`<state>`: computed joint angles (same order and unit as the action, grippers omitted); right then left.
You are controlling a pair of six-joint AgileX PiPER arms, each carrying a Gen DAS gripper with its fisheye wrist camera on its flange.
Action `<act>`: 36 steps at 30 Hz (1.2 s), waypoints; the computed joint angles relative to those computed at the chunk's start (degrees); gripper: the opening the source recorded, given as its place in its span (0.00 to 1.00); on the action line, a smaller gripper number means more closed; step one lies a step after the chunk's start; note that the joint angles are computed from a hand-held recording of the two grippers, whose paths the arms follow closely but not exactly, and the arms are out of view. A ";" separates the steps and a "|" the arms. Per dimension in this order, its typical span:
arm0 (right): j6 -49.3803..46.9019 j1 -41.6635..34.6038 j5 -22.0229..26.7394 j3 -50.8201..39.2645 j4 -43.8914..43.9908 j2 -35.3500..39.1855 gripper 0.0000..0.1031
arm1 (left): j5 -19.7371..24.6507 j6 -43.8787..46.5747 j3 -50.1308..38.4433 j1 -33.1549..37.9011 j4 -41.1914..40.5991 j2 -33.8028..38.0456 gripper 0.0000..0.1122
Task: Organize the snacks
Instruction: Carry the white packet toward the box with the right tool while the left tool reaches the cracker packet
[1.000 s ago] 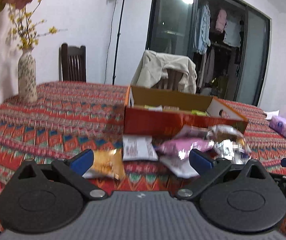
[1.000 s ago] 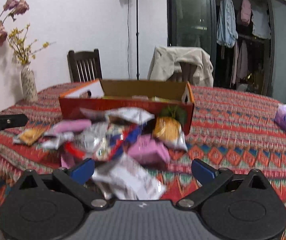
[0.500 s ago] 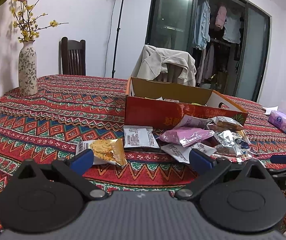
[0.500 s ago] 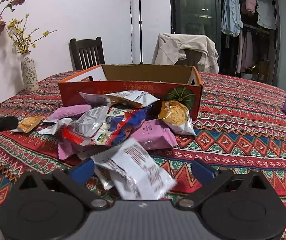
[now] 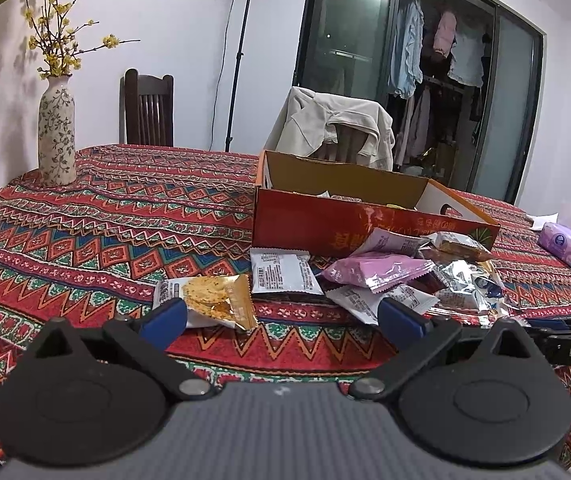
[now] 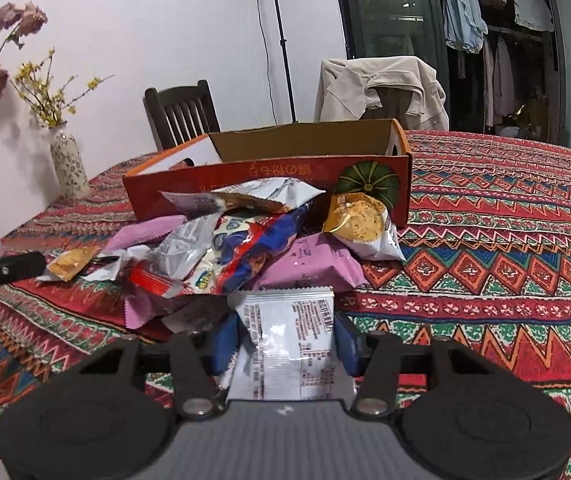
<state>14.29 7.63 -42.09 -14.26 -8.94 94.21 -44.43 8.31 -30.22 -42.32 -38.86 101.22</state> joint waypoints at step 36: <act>-18.37 9.87 -9.27 2.30 27.10 -2.87 0.43 | 19.17 49.94 -25.80 11.33 -44.00 10.98 0.92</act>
<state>-4.08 17.49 -51.36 -11.96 18.16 91.34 -25.26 58.25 -56.02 -30.99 -82.86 112.21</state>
